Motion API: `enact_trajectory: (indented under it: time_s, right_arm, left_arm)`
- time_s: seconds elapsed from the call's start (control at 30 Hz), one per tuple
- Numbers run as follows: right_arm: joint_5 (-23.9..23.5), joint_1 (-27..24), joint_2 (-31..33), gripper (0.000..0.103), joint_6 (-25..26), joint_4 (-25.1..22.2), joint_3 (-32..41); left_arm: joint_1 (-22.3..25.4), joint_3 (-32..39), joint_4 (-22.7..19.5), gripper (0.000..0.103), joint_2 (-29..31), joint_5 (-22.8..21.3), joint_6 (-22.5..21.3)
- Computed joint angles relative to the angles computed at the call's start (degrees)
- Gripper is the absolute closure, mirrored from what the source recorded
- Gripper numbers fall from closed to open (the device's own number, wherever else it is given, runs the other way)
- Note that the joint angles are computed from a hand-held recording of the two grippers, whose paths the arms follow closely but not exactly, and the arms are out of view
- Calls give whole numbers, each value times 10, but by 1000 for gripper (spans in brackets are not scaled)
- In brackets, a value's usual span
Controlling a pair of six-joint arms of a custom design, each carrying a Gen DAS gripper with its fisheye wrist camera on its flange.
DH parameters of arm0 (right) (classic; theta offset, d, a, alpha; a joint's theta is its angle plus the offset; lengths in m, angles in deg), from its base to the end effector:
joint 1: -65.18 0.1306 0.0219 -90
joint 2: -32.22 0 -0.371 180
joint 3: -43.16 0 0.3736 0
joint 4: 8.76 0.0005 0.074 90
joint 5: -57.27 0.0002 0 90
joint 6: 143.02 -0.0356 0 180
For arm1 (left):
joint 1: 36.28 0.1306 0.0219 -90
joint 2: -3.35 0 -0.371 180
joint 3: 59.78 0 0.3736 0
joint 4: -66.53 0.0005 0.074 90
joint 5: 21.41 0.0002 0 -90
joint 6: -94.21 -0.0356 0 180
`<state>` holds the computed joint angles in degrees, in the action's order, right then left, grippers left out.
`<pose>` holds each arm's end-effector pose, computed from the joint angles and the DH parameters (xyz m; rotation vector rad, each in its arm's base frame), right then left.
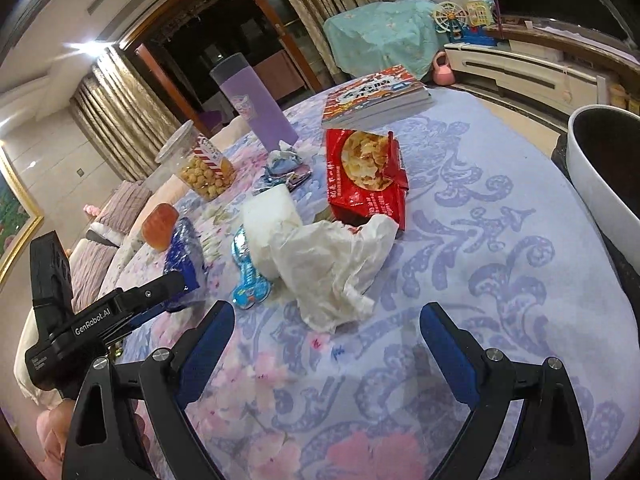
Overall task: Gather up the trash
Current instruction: 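Grasp the crumpled white tissue with the right tool while the left tool grasps the blue snack bag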
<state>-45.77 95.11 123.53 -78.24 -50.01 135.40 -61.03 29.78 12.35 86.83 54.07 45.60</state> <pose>0.4180 0.2493 0.4371 -0.2224 2.3600 0.7470 0.3882 -0.1697 0.4579 -0.4605 2.3444 -0.2438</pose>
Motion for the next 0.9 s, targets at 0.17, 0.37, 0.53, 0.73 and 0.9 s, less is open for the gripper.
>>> enact_trajectory:
  time_s: [0.17,0.37,0.53,0.73,0.9]
  right_arm:
    - [2,1,18,8,-1,1,16]
    - [-4,3,30,44,15,4,23]
    - [-11,-5,14,69,16,12,-1]
    - [-15,-23,-30,70,17,25,-40]
    - [-11,-38,-59,70,17,28,-62]
  left_arm:
    - [12,-8,6,29,7,-2,-3]
    - [10,-20,9,71,4,23,-21]
    - [-20,-29,4,72,-12,20,-20]
    - [-73,-27,1,72,-23,14,-16]
    - [-106,-9,2,72,-12,26,-24]
